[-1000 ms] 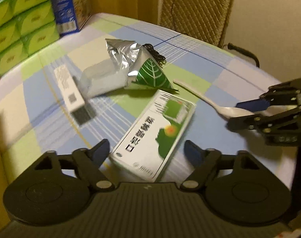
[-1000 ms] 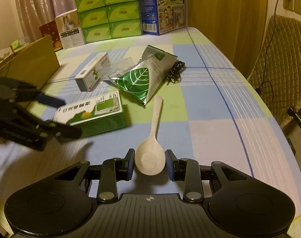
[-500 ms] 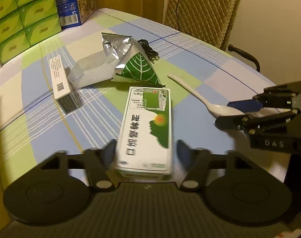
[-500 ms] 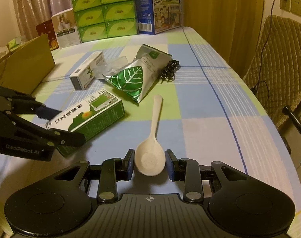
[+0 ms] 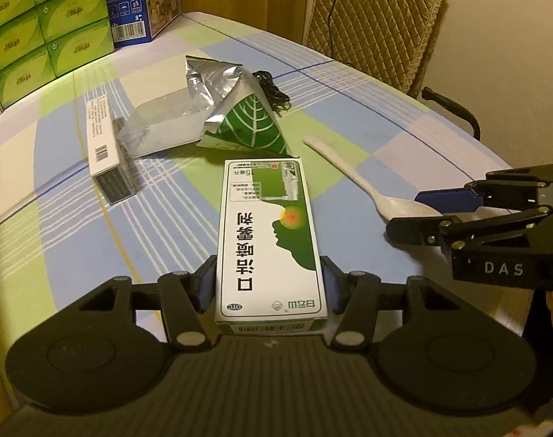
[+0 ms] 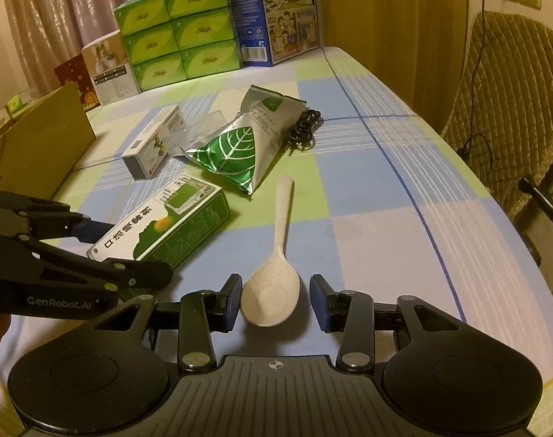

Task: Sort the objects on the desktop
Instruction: 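Grasp the white-and-green medicine box with the left tool while the right tool holds the spoon, then carry the medicine box and spoon over the cardboard box with both tools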

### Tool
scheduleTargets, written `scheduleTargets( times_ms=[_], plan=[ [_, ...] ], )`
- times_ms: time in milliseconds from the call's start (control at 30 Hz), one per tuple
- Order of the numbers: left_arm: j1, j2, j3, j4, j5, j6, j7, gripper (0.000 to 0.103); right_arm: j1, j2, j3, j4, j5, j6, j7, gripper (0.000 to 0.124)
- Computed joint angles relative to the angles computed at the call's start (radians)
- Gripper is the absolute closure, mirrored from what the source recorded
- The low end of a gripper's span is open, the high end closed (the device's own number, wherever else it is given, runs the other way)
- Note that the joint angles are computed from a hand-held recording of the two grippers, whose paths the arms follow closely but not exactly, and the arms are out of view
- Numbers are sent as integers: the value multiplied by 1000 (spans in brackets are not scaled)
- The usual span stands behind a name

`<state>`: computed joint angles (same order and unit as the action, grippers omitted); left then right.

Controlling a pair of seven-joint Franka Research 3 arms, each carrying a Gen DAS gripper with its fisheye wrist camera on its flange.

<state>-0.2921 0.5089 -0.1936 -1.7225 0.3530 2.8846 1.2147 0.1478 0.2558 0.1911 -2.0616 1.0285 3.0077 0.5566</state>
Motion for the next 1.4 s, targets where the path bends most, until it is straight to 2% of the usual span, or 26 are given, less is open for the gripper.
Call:
scheduleTargets(
  times_ms=[133,233,300,467,700,900,1033,1133,1400],
  plan=[
    [-22,5,24,5,15,10,-39,52,5,-1,2,-7,-14,17,-11,85],
    [-20,9,21,11,16,9,-51,52,4,-1,10,-13,-17,35,-29,86],
    [-19,10,22,13,15,11,-58,52,7,1,11,-17,-32,49,-27,94],
    [-29,12,36,19,32,19,-88,52,-2,2,21,-20,-51,54,-25,94],
    [-15,24,19,35,18,5,-88,51,-14,2,37,-20,-37,62,-41,94],
    [-39,27,44,42,46,2,-112,52,-17,4,42,-16,-22,66,-55,94],
    [-46,28,50,49,65,-11,-117,52,-31,5,61,-11,24,82,-102,95],
    [-75,20,79,52,109,-29,-145,53,-43,5,79,-4,81,96,-162,95],
    [-75,-18,85,20,152,3,-209,53,-43,-4,89,23,272,118,-348,95]
  ],
)
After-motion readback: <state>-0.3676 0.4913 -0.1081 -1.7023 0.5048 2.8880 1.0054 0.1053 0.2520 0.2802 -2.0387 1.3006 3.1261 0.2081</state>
